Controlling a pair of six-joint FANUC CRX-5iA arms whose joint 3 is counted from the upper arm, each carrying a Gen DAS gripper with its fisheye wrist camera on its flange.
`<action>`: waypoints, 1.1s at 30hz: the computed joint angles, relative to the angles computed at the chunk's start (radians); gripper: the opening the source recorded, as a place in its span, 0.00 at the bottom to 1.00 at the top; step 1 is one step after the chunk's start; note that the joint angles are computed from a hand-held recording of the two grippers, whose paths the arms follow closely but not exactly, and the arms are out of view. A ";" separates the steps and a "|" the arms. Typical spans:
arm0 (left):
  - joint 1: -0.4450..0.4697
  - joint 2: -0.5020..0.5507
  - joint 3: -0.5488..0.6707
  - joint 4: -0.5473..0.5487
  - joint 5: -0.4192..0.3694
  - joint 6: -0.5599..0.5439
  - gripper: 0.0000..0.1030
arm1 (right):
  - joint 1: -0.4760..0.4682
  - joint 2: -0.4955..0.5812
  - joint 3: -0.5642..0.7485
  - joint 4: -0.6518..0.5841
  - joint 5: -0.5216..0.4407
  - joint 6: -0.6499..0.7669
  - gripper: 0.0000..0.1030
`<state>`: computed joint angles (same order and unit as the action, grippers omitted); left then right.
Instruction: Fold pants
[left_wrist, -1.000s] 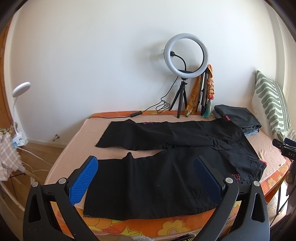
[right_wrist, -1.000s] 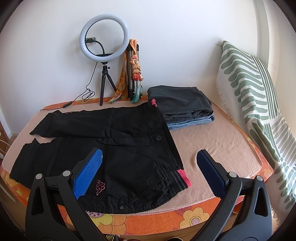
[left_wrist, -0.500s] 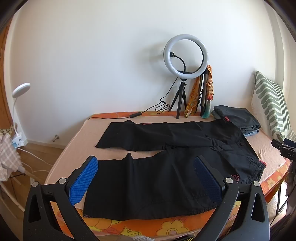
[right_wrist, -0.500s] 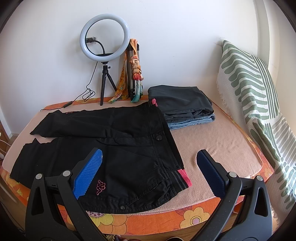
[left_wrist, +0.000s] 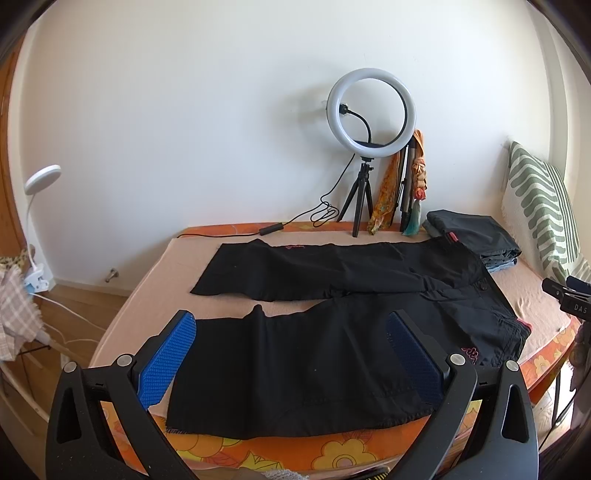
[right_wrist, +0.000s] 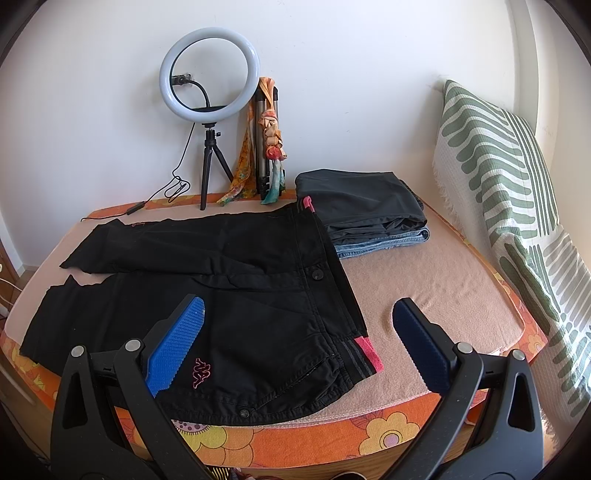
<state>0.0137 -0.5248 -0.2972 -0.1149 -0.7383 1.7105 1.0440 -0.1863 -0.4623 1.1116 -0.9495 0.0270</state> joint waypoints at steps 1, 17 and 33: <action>-0.001 0.000 0.001 -0.001 -0.001 0.001 1.00 | 0.000 0.000 0.000 0.000 0.000 0.000 1.00; -0.002 -0.001 0.000 -0.005 -0.004 0.002 1.00 | -0.002 0.000 0.000 -0.003 0.003 0.000 1.00; 0.060 -0.019 -0.052 0.043 -0.010 -0.114 1.00 | -0.015 -0.002 -0.015 -0.035 0.050 0.035 1.00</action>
<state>0.0739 -0.5436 -0.3490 -0.0721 -0.7485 1.5965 1.0294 -0.1882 -0.4778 1.0764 -0.8991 0.0624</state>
